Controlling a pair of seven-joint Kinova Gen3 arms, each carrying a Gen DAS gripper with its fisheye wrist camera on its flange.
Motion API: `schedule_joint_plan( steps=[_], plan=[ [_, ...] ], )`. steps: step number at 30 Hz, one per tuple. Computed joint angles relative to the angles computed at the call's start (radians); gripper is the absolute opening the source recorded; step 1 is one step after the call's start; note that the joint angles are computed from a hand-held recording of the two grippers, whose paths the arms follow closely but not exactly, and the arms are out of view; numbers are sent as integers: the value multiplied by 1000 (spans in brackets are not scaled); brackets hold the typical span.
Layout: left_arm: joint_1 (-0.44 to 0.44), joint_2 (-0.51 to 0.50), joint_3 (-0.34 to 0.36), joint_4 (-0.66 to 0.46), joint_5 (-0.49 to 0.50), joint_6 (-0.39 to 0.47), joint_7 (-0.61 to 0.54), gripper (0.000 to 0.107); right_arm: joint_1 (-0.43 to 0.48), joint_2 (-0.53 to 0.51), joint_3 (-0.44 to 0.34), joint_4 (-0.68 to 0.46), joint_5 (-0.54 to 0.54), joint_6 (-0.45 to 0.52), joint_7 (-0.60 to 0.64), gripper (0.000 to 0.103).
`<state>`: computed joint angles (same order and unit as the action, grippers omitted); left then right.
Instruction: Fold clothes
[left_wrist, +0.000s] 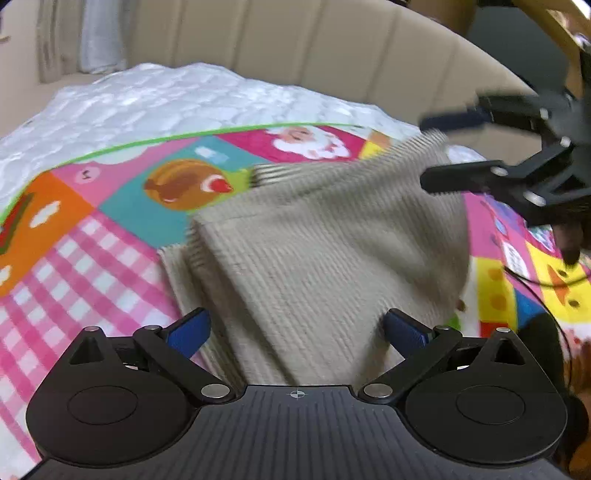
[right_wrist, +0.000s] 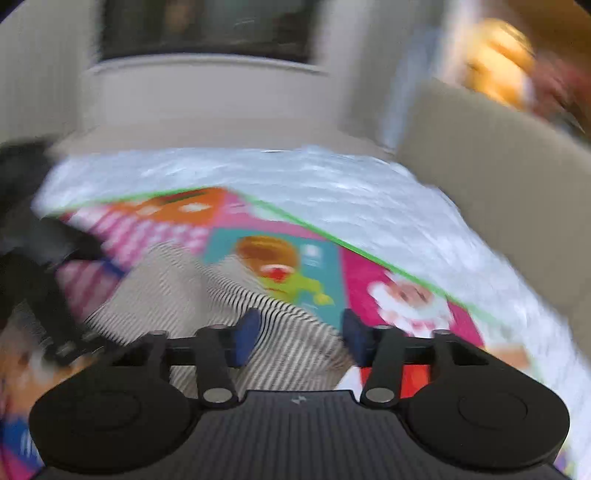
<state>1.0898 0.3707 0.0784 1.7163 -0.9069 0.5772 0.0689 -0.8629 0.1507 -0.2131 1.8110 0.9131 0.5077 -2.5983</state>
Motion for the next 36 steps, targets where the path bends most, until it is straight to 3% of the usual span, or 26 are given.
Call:
schedule_joint_plan(
  steps=[3, 6, 8, 10, 13, 16, 20, 24, 27, 30, 32, 36],
  plan=[
    [0, -8, -9, 11, 11, 11, 51, 103, 47, 81, -13, -34, 20, -10, -116, 30],
    [2, -19, -9, 21, 11, 22, 100, 103, 119, 178, -147, -79, 141, 85, -188, 30],
    [13, -21, -8, 19, -15, 46, 129, 102, 139, 184, -184, -67, 206, 97, -269, 30],
    [18, -24, -5, 22, -49, 56, 162, 102, 117, 136, -147, -23, 233, 51, -351, 37],
    [14, -30, 2, 33, -93, 49, 223, 102, 5, 39, -8, 63, 290, -14, -473, 67],
    [-9, -27, 10, 41, -107, 18, 261, 102, -91, -42, 113, 147, 351, -83, -595, 76],
    [-11, -37, -17, 81, -167, -83, 379, 101, -47, -105, 103, 233, 371, -165, -757, 82],
    [17, -34, -44, 97, -268, -122, 511, 101, 7, -126, 68, 292, 424, -210, -920, 88],
    [13, -22, -30, 88, -296, -111, 548, 101, 48, -123, 45, 316, 482, -260, -1029, 88],
    [-4, -8, -8, 72, -273, -100, 529, 101, 72, -86, -2, 293, 520, -248, -1014, 85],
    [-2, -4, -10, 69, -268, -100, 526, 101, 88, -61, -38, 269, 490, -235, -935, 52],
    [19, -15, -35, 95, -326, -121, 604, 92, 90, -21, -98, 205, 387, -157, -773, 42]
  ],
)
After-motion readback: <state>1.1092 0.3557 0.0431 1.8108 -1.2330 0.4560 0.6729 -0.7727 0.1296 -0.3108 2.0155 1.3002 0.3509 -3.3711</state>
